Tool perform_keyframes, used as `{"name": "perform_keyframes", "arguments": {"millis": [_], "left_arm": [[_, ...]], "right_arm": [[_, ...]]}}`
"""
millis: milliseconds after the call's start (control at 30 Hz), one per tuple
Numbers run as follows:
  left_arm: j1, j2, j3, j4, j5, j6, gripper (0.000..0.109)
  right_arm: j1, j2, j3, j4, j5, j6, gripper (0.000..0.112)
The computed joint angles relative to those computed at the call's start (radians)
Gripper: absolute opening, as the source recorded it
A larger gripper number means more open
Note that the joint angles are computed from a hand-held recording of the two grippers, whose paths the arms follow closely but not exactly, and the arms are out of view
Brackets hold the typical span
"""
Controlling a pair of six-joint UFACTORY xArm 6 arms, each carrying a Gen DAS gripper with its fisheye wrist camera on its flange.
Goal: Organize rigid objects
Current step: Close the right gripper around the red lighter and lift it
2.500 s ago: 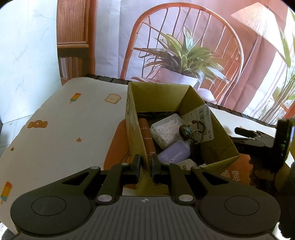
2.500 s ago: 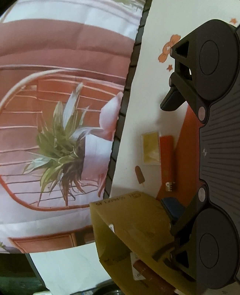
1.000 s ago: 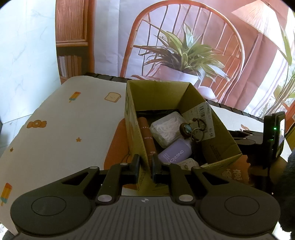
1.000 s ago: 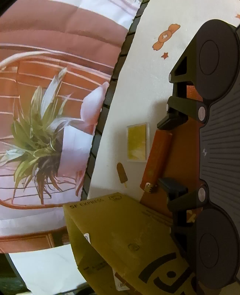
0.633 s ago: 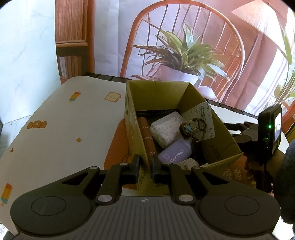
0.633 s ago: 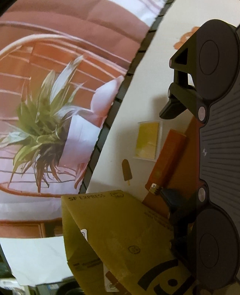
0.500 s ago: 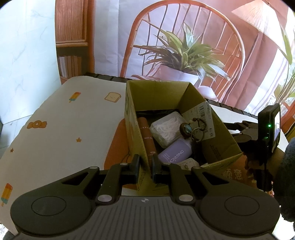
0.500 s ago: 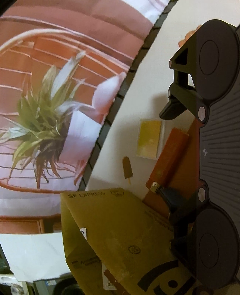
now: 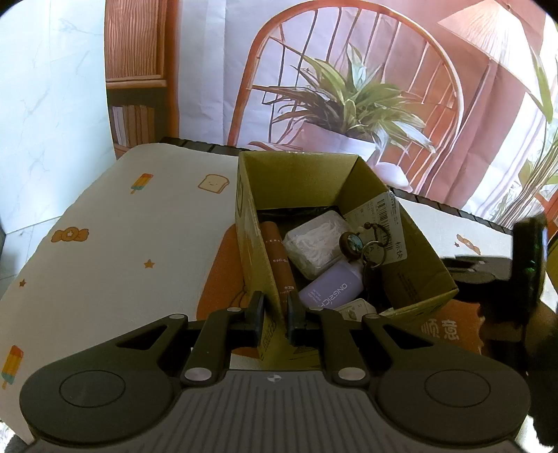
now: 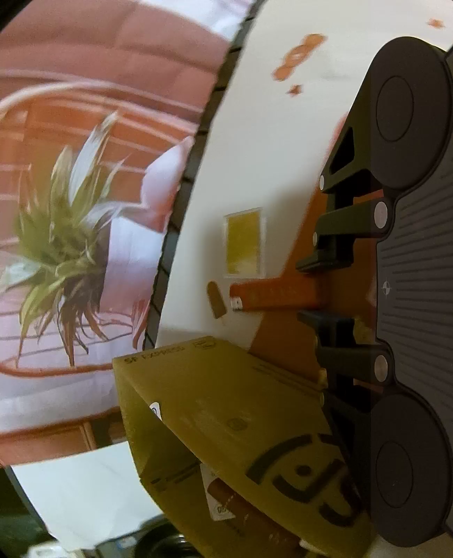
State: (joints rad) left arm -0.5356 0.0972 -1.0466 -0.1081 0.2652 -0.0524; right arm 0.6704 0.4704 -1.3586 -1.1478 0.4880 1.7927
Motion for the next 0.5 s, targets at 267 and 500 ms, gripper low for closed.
{"name": "perform_keyframes", "arguments": {"millis": [267,500], "left_arm": [[0.0,-0.001,0.004,-0.009,-0.007,0.0,0.013],[0.0,-0.001,0.003,-0.007,-0.007,0.0,0.013]], "right_arm": [[0.06,-0.128,0.167,-0.063,0.016,0.229,0.021],[0.123,-0.201,0.253,-0.06,0.055,0.362,0.021]]}}
